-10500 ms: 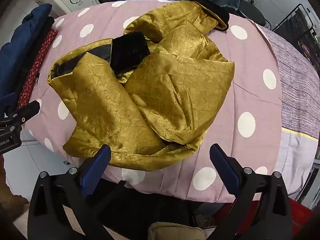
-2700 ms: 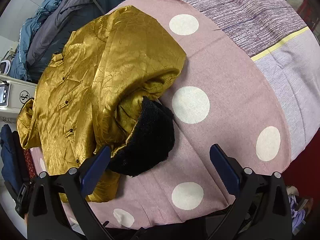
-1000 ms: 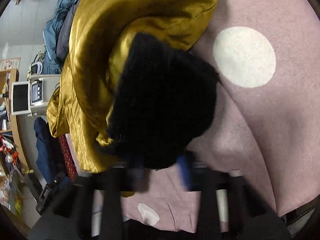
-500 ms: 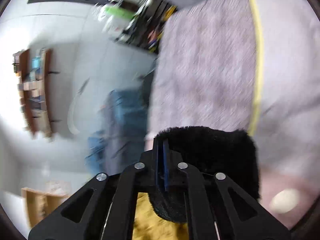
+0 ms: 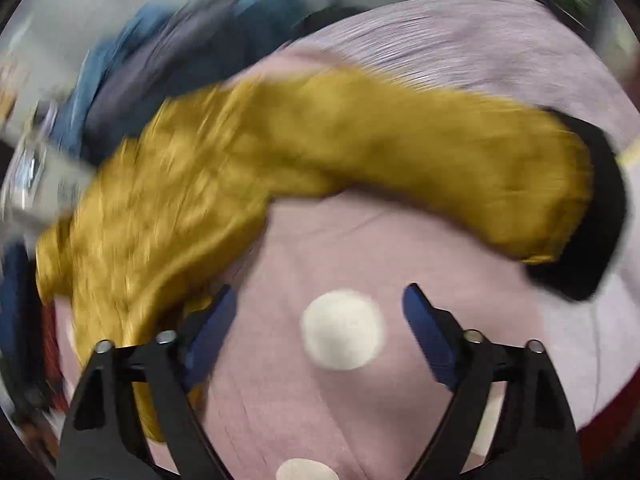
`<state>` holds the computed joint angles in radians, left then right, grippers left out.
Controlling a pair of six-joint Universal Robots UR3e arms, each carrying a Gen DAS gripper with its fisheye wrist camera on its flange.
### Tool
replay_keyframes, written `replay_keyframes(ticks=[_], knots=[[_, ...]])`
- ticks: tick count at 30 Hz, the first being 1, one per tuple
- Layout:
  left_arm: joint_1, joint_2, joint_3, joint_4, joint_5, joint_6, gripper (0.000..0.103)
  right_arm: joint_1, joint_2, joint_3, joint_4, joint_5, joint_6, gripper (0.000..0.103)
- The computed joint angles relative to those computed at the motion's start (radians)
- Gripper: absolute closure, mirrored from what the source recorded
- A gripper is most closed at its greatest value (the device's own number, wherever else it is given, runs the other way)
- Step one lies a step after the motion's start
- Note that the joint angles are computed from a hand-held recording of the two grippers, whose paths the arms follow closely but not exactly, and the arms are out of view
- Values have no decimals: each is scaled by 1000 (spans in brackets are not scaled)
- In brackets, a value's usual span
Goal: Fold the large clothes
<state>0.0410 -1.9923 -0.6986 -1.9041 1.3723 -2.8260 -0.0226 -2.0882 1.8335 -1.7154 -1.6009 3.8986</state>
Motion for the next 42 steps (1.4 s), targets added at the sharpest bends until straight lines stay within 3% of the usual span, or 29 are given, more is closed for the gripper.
replay_keyframes(ticks=[3, 7, 10, 12, 13, 14, 17, 20, 22, 25, 28, 31, 32, 34, 37, 40, 42], knots=[[11, 6, 2, -11, 5, 8, 17, 129, 224, 13, -205, 62, -41, 34], [47, 44, -51, 1, 8, 8, 17, 205, 482, -87, -336, 62, -107, 35], [82, 75, -101, 7, 3, 2, 17, 203, 571, -92, -434, 88, -117, 35], [105, 96, -138, 9, 0, -2, 17, 173, 596, -91, -467, 176, -111, 54], [114, 109, -158, 14, 1, -4, 17, 160, 597, -83, -477, 222, -118, 70], [120, 115, -171, 18, 1, -6, 17, 162, 603, -102, -454, 239, -118, 78], [138, 131, -208, 25, -3, -13, 17, 169, 559, -137, -360, 238, -93, 89], [145, 137, -229, 40, 0, -7, 17, 144, 409, -109, -266, 244, -31, 91], [150, 134, -238, 59, 5, -1, 17, 136, 298, -148, -66, 209, -29, 92], [161, 113, -237, 74, 12, -5, 17, 104, 119, -180, 244, 160, -43, 92], [160, 82, -243, 106, 30, -14, 17, 43, -23, -140, 411, 179, -54, 87], [162, 45, -233, 113, 10, -22, 17, 44, -84, -77, 397, 177, 27, 72], [166, 31, -222, 104, -7, -24, 17, 39, -97, -59, 384, 183, 45, 58], [172, 27, -225, 100, -35, -21, 17, 49, -123, -12, 326, 178, 106, 40], [182, 41, -249, 71, -89, 17, 17, 70, -151, 20, 295, 133, 178, 39], [181, 56, -300, 31, -145, 68, 16, -29, -251, 114, 260, 173, 136, 30], [158, 58, -331, 21, -141, 91, 18, -24, -205, 153, 251, 169, 117, 30]])
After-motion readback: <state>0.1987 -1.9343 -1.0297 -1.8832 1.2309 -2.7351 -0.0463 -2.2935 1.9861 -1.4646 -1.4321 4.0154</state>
